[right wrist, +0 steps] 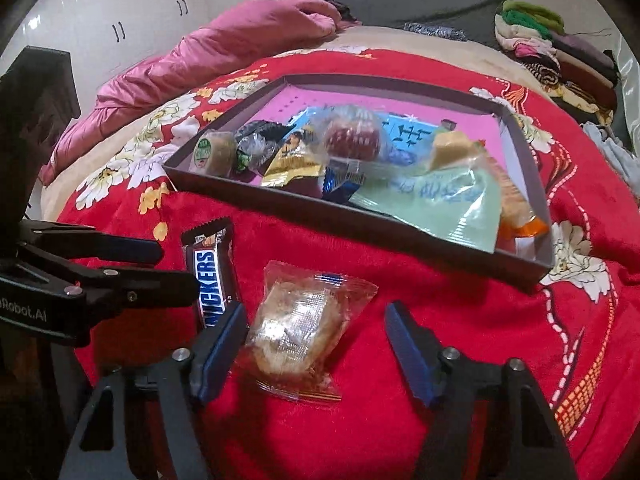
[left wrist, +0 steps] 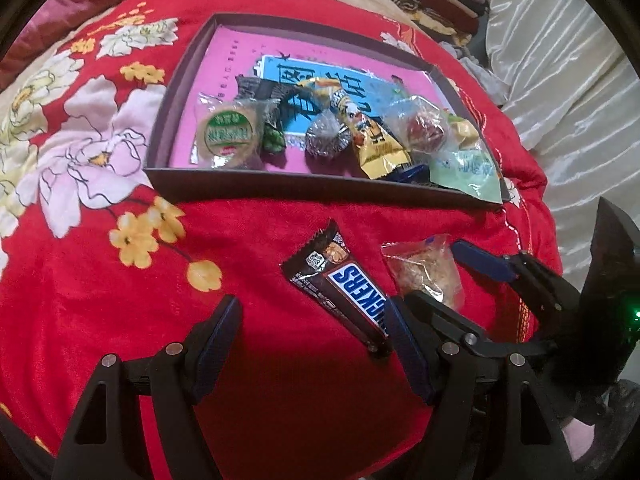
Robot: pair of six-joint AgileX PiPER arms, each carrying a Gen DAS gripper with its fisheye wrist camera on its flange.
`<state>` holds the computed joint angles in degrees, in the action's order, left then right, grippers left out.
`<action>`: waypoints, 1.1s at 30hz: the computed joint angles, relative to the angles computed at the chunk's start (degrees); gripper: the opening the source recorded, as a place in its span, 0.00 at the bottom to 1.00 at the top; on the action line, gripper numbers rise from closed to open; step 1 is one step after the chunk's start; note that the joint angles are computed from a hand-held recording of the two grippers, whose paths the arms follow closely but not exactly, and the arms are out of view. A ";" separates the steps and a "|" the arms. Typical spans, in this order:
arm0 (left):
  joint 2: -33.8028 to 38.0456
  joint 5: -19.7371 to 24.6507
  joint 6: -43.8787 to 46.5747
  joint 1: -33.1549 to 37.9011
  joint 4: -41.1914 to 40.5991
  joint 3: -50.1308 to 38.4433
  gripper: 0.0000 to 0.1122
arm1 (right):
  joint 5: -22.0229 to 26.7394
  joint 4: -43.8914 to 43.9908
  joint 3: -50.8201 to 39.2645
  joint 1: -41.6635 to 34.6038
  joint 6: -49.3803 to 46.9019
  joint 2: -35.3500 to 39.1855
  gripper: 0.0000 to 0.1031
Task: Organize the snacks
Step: 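Grasp the clear pastry bag with the right tool while the left tool grasps the Snickers bar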
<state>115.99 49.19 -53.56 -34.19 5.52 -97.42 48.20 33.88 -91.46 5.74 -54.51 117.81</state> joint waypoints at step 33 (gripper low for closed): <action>-0.38 -1.51 -4.29 -1.23 4.63 -1.80 0.24 | 5.37 11.62 -1.48 -4.45 -9.71 -1.25 0.42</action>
<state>115.61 47.68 -57.85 -35.42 10.14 -99.22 53.57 45.49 -92.95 1.29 -64.22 116.56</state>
